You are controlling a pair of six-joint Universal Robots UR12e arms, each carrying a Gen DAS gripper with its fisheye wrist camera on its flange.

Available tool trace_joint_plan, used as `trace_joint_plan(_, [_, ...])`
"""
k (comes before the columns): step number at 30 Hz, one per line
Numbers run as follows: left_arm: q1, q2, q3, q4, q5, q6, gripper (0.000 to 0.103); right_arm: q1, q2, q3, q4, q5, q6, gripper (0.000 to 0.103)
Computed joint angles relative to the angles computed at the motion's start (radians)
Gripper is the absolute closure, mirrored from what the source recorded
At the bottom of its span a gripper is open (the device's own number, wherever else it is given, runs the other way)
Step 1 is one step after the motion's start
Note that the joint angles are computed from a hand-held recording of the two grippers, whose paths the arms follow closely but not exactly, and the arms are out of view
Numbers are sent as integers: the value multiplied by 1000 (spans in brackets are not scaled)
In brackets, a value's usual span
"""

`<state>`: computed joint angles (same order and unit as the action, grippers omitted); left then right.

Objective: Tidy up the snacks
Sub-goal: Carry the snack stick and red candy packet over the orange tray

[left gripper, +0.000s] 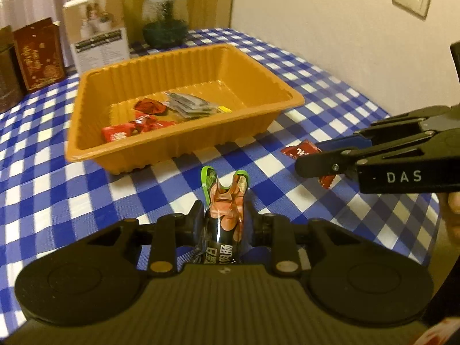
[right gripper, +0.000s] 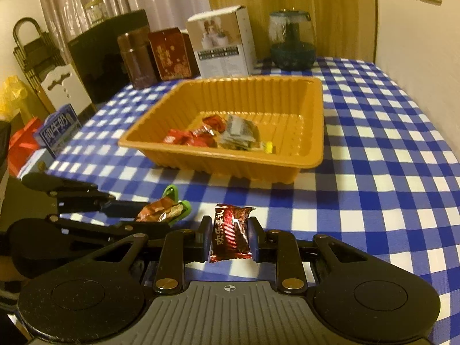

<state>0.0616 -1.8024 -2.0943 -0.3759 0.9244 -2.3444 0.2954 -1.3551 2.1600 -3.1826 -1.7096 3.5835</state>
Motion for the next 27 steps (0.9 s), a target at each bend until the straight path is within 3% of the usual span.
trace_joint_plan(12, [32,18,0,99,-47,-160,77,29,22,-38,-56,-53,7,76])
trace_joint_plan(27, [40,9,11,131,-73,-222,77,37,41,-66,-84,-63,12,76])
